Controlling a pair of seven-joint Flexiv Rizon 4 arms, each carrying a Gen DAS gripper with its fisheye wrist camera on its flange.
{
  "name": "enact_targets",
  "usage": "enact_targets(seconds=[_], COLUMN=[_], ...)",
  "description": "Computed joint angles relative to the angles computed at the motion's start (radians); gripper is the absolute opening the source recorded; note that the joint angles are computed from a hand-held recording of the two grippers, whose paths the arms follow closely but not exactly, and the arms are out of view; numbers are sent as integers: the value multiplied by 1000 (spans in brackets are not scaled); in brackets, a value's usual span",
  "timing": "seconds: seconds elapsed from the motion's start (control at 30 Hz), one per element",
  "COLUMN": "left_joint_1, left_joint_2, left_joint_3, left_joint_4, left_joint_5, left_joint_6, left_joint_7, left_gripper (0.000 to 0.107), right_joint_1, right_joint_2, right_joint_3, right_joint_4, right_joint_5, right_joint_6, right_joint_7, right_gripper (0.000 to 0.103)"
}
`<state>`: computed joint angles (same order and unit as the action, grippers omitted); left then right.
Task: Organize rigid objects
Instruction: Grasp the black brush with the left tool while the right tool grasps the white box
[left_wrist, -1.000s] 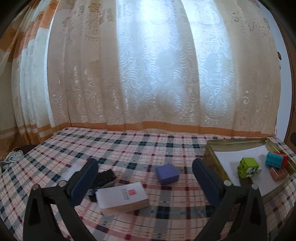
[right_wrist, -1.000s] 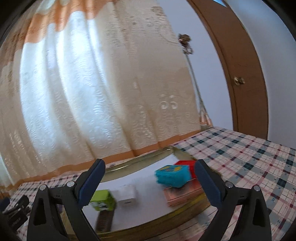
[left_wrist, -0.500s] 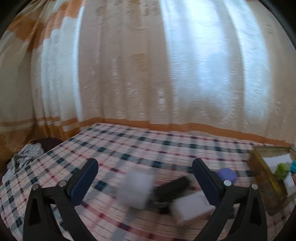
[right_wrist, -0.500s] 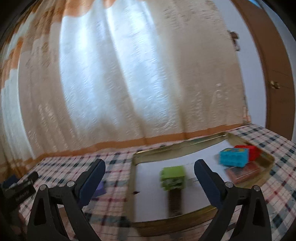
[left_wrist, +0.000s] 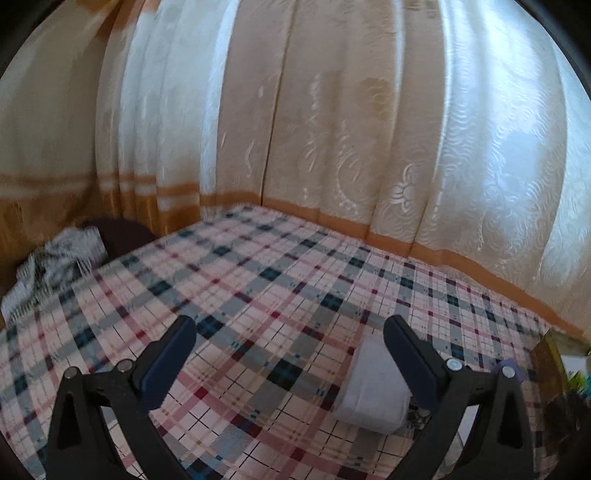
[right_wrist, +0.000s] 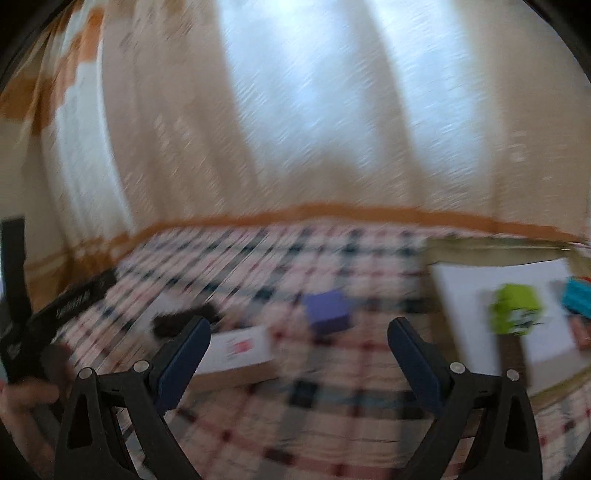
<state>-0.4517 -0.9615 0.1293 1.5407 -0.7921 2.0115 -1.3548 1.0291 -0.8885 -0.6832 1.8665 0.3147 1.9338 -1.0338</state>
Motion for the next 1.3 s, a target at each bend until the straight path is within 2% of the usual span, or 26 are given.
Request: enact_targets(seconds=[0.17,0.23,0.47,0.57,0.6,0.7,0.8,0.83,0.97,1.1,1.17,1.23,1.27,1.3], left_joint_1=[-10,-44,6,28,35,88,160,185,249,332,294,283,266,253], left_joint_2=[-5,-19,0,5,7,18,24,25,25,18,21,23,22,21], left_joint_3=[29,76,15,-13,-22,-85,-164,-193,-265,-374,-341,-339,-325,-314], left_joint_4=[-2,-14,1,5,6,16,24,26,21,-10,-35,-53,-70,-87], left_joint_5=[-17,-68,-5,48,63,168,304,359,555,771,772,771,755,740], left_joint_6=[-5,-19,2,17,21,39,65,75,87,14,-47,-117,-168,-220], left_joint_7=[8,27,32,38,40,38,17,9,15,50,92,130,150,170], left_gripper=[103,103,103,103,103,103,103,103,103,102,97,81,77,68], right_joint_1=[-96,-149,-262,-308,-318,-360,-352,-328,-152,-35,-8,-5,-11,-18], right_joint_2=[36,46,36,47,48,58,73,74,63,44,39,37,40,46], right_joint_3=[117,179,304,355,363,405,379,344,122,-14,-46,-50,-44,-33], right_joint_4=[-69,-95,-214,-207,-206,-193,-139,-119,-11,81,111,115,115,112], right_joint_5=[-169,-231,-401,-430,-439,-466,-480,-477,-389,-272,-217,-179,-166,-155], right_joint_6=[-139,-173,-387,-367,-361,-341,-258,-231,-119,-29,3,10,7,2], right_joint_7=[-7,1,47,58,68,86,122,137,133,65,38,16,6,-4], right_gripper=[98,98,98,95,86,82,81,81,81,81,81,81,81,81])
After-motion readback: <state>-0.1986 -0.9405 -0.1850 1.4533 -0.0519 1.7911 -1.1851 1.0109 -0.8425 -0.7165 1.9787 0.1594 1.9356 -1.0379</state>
